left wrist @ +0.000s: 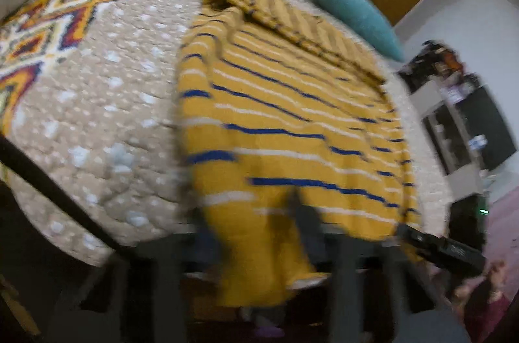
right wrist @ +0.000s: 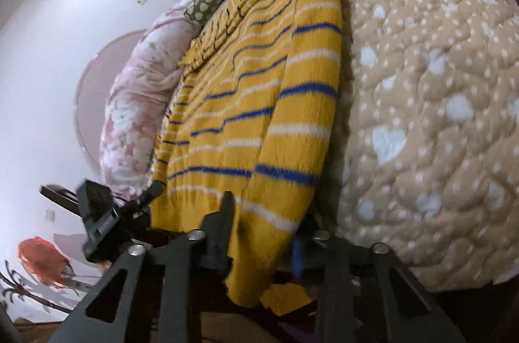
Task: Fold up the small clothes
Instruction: 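Grasp the sweater hem with the left gripper while the right gripper grasps the hem too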
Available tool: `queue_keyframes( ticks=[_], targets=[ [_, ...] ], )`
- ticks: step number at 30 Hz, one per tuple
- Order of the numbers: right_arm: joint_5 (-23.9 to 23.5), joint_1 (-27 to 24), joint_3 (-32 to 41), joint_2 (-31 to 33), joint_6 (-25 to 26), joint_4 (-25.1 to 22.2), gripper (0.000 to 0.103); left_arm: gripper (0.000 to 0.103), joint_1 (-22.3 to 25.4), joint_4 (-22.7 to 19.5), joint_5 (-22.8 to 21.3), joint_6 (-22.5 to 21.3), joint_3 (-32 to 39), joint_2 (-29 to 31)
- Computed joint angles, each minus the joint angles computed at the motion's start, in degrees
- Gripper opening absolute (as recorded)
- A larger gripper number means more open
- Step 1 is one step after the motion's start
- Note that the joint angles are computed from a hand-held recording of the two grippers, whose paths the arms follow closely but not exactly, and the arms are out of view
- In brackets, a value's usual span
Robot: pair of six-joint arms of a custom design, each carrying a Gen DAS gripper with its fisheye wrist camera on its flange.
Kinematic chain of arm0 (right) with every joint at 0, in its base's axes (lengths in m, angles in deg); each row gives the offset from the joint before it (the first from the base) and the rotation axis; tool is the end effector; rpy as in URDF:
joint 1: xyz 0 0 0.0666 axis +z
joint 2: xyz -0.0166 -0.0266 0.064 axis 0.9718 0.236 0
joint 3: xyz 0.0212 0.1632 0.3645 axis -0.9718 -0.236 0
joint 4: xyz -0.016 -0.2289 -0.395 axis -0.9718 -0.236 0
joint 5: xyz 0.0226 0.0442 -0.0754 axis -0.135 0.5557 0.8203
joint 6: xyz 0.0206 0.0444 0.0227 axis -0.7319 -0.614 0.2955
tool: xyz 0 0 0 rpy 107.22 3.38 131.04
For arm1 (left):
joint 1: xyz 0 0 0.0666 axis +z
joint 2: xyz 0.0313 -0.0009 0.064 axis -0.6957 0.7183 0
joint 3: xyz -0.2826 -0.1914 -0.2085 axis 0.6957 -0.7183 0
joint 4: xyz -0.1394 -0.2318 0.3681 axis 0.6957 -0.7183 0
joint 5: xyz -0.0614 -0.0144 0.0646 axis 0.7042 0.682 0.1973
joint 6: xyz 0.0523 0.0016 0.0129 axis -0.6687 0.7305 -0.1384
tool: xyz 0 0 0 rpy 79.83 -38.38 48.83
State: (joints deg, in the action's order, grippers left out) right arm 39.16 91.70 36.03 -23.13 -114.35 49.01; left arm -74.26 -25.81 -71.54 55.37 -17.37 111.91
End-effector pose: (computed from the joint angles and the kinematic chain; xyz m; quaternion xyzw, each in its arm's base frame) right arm 0.2617 0.0838 0.3259 0.2018 0.8615 0.3706 0.2824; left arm 0.4017 -0.2415 0.4016 0.0457 0.9457 -0.2257 0.2293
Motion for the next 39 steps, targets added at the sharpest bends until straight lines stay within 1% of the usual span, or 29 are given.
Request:
queue_keyframes(
  ticks=[1, 2, 3, 6, 9, 11, 14, 16, 18, 20, 21, 23, 25, 27, 28, 30, 31, 32, 34, 36, 38, 39],
  targets=[
    [1.5, 0.8, 0.5, 0.4, 0.8, -1.5, 0.012, 0.010, 0.5, -0.6, 0.5, 0.0, 0.5, 0.4],
    [2.3, 0.8, 1.2, 1.2, 1.6, -2.5, 0.010, 0.010, 1.2, -0.8, 1.6, 0.7, 0.8, 0.6],
    [2.9, 0.9, 1.4, 1.2, 1.8, -3.0, 0.010, 0.009, 1.5, -1.2, 1.4, 1.0, 1.2, 0.7],
    [6.5, 2.1, 2.9, 0.5, 3.6, -5.9, 0.008, 0.008, 1.0, -2.5, -1.2, 0.3, 1.9, -0.2],
    [6.6, 2.6, 3.7, -1.2, 5.7, -7.8, 0.008, 0.008, 0.5, -3.3, -2.5, -1.0, 1.1, -3.9],
    [6.3, 2.9, 4.0, -3.8, 7.5, -9.7, 0.007, 0.008, 0.6, -3.5, -3.2, -2.2, 0.9, -5.7],
    [6.4, 4.3, 4.5, -7.4, 9.3, -13.0, 0.007, 0.008, 1.2, -4.0, -1.9, -2.8, 0.0, -8.5],
    [6.6, 6.5, 4.4, -9.9, 9.8, -15.0, 0.007, 0.008, 1.1, -4.4, -2.1, -2.4, -1.2, -9.9],
    [7.1, 8.6, 4.2, -11.1, 10.1, -16.6, 0.007, 0.008, 0.8, -5.0, -2.2, -2.2, -2.0, -10.3],
    [8.1, 10.9, 3.8, -11.0, 9.7, -17.2, 0.007, 0.008, 0.8, -5.3, -2.4, -2.2, -2.3, -9.8],
    [8.0, 10.8, 3.7, -10.7, 9.7, -17.1, 0.007, 0.008, 1.2, -5.4, -2.2, -2.2, -2.0, -9.1],
    [6.5, 8.8, 4.0, -9.4, 10.6, -16.2, 0.007, 0.008, 2.1, -4.4, -1.3, -2.4, -0.7, -7.5],
    [5.4, 6.6, 5.5, -6.9, 12.5, -15.0, 0.007, 0.008, 2.8, -2.5, -1.6, -3.1, 1.7, -5.2],
    [4.2, 3.3, 8.6, -3.0, 16.2, -13.5, 0.007, 0.008, 3.5, -0.7, -2.4, -4.1, 5.8, -1.5],
    [4.2, 2.1, 10.0, -1.1, 17.4, -12.5, 0.007, 0.008, 3.8, -0.2, -2.7, -4.6, 7.8, 0.4],
    [4.1, -1.3, 14.1, 3.8, 20.0, -9.9, 0.007, 0.008, 4.7, 0.1, -2.9, -5.5, 14.1, 6.3],
    [4.6, -2.3, 15.6, 5.6, 20.8, -9.1, 0.007, 0.008, 5.1, -0.2, -2.6, -5.4, 16.9, 8.9],
    [5.8, -3.4, 18.1, 8.6, 21.6, -7.9, 0.007, 0.008, 5.6, -0.7, -2.1, -4.9, 20.7, 12.3],
    [6.6, -5.8, 22.9, 14.6, 22.7, -5.8, 0.007, 0.008, 6.4, -1.9, -1.5, -3.8, 27.0, 17.9],
    [8.4, -7.1, 27.1, 19.8, 23.7, -4.9, 0.007, 0.008, 6.9, -4.0, -2.4, -3.4, 34.2, 23.8],
    [9.8, -7.9, 31.0, 24.8, 24.1, -4.7, 0.007, 0.008, 7.1, -6.2, -3.1, -3.3, 39.8, 28.5],
    [10.6, -8.6, 32.9, 27.4, 24.1, -4.7, 0.007, 0.008, 7.2, -8.0, -3.4, -3.0, 43.6, 31.6]
  ],
)
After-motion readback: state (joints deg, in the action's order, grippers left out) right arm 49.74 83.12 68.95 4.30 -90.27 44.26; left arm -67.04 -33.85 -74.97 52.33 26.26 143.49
